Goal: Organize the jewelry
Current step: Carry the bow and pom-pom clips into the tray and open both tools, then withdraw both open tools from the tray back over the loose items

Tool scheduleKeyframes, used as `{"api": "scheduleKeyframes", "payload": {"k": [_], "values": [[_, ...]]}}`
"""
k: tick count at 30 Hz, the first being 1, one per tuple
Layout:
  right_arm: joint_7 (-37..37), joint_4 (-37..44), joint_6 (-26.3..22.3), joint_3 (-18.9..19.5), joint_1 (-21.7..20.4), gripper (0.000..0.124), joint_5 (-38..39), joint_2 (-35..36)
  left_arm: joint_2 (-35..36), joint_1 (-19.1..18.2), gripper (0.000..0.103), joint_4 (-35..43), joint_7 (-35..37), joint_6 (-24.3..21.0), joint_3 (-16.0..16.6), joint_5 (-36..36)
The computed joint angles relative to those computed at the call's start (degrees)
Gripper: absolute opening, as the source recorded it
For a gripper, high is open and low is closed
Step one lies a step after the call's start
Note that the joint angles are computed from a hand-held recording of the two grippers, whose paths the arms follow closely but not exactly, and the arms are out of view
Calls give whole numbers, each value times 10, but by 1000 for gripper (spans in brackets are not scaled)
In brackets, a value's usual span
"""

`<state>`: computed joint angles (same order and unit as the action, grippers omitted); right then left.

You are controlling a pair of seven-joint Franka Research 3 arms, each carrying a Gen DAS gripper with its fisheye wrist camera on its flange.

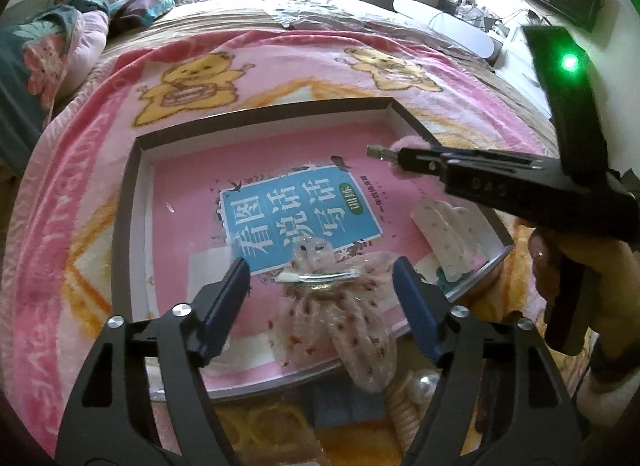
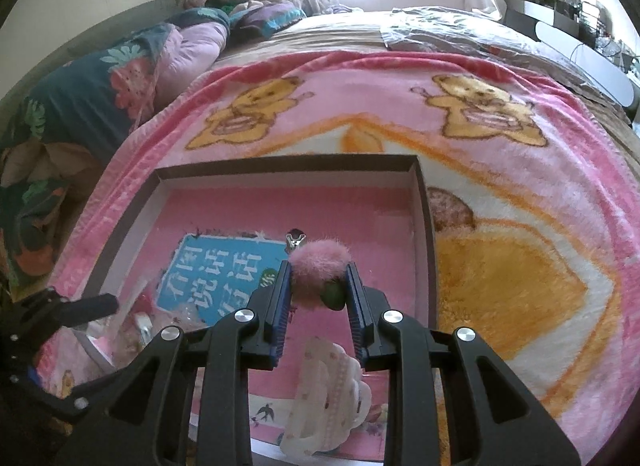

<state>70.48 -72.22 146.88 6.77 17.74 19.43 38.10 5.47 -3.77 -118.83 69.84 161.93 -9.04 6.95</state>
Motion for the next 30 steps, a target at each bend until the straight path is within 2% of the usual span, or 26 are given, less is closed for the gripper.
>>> {"api": "scheduleKeyframes", "payload": {"k": [2, 8, 12, 16, 22, 30], "values": [[2, -1, 1, 0, -1, 27, 2, 1, -4, 2, 81, -2, 8, -6, -2, -10], [-8, -18, 8, 7, -9, 32, 15, -7, -20, 5, 90, -11, 9, -5, 3, -23], [-16, -42, 23, 12, -15, 49, 30, -22, -33, 9, 92, -18, 8, 3, 7, -38], [-38, -85, 59, 24, -26, 67, 58, -52, -48, 13, 93, -28, -3, 15, 13, -38], [-68, -147, 106, 39, -42, 78, 107, -100, -65, 17, 93, -38, -32, 23, 20, -21], [-167, -221, 171, 75, -73, 90, 218, -176, -107, 23, 94, -63, -76, 42, 25, 17]]}}
